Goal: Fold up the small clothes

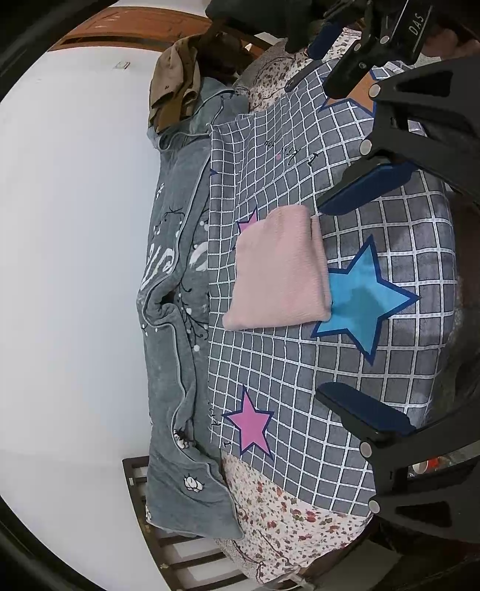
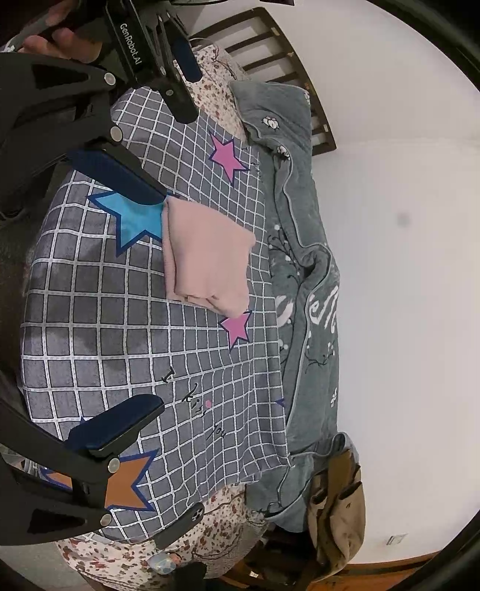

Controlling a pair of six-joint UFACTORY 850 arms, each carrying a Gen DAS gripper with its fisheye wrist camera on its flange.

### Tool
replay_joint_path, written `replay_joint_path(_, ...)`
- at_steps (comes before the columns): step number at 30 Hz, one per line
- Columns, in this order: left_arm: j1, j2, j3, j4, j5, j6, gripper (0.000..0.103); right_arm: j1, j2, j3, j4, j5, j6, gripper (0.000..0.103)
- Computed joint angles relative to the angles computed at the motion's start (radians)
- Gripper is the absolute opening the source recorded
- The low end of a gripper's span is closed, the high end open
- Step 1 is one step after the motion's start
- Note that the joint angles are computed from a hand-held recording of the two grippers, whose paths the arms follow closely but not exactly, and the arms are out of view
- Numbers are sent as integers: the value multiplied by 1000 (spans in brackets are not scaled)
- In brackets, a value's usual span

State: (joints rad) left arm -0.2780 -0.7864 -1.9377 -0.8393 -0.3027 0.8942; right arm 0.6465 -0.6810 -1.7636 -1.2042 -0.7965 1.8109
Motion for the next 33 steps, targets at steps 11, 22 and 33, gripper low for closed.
replay_joint_path(11,5,-1,0,-17,0,15,92,-2,-3,-9,3,12,-9,101)
replay_joint_path(22,5,4,6,-24,3,21,92,1,-5,-16,-5,18,-15,101)
replay_joint_path(33,9,10,9,-30,2,26,92,3,-6,-18,-5,20,-13,101)
